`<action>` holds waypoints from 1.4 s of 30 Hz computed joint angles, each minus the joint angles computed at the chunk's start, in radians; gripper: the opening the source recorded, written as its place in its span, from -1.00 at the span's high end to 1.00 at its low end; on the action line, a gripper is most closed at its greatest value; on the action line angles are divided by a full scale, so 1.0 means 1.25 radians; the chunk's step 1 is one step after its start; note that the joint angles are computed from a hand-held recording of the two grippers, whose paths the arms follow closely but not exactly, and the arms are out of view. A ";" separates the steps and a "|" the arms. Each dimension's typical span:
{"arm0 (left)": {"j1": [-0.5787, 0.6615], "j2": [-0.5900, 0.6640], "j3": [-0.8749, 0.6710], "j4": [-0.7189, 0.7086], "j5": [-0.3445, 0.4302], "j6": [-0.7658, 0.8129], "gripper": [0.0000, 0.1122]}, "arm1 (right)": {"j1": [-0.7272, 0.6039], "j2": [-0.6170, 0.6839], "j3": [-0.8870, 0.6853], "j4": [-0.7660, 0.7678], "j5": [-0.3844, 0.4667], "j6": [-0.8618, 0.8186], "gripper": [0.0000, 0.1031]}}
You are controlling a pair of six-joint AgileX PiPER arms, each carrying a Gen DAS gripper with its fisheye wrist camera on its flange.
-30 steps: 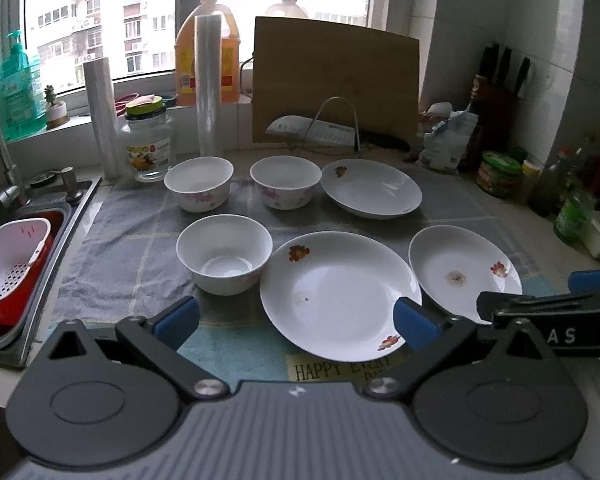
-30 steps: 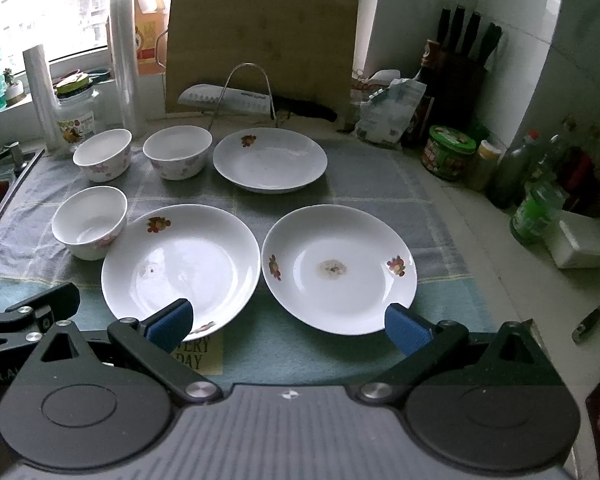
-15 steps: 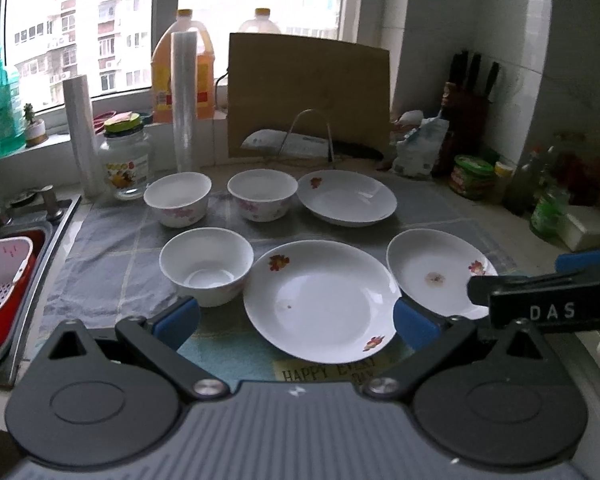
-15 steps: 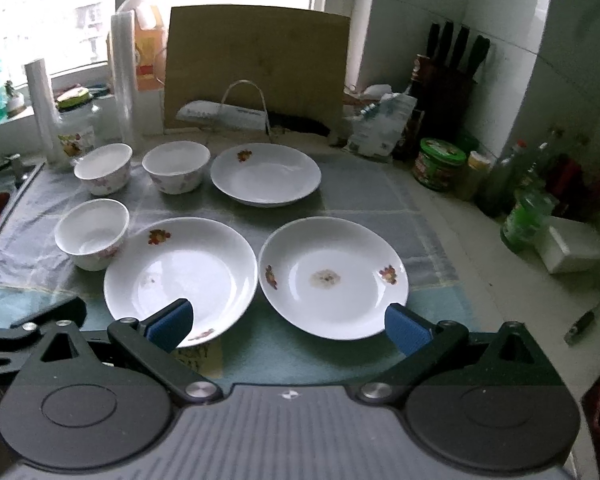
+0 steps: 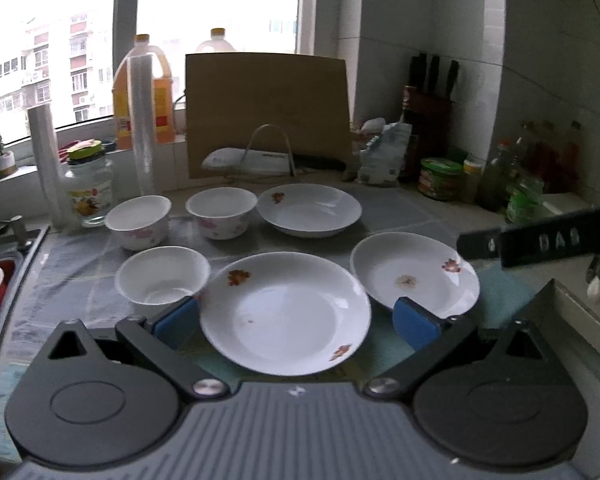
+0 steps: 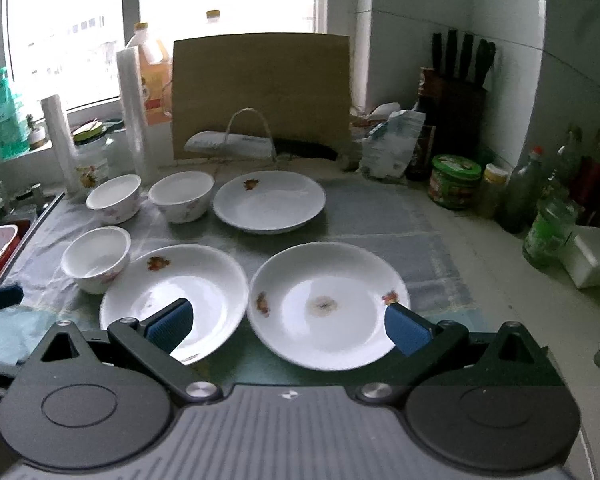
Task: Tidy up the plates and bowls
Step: 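Move the right gripper to the stained white plate and grasp its rim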
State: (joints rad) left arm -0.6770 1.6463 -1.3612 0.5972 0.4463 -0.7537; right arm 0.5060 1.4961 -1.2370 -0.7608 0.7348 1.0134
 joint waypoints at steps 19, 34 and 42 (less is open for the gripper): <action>-0.134 0.320 -0.285 -0.034 0.064 0.009 -0.82 | -0.455 0.114 -0.037 0.538 -0.168 -0.656 -1.00; -0.155 0.568 -0.623 -0.128 0.225 0.082 -0.82 | -0.546 0.349 -0.316 0.801 -0.035 -1.049 -1.00; -0.167 0.641 -0.752 -0.088 0.296 0.051 -0.83 | -0.569 0.517 -0.555 0.943 0.141 -1.243 -1.00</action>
State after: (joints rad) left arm -0.8862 2.4479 -2.3007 0.4874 0.8161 -0.6894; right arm -0.2054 2.1417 -1.9310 0.4181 0.9115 -0.5401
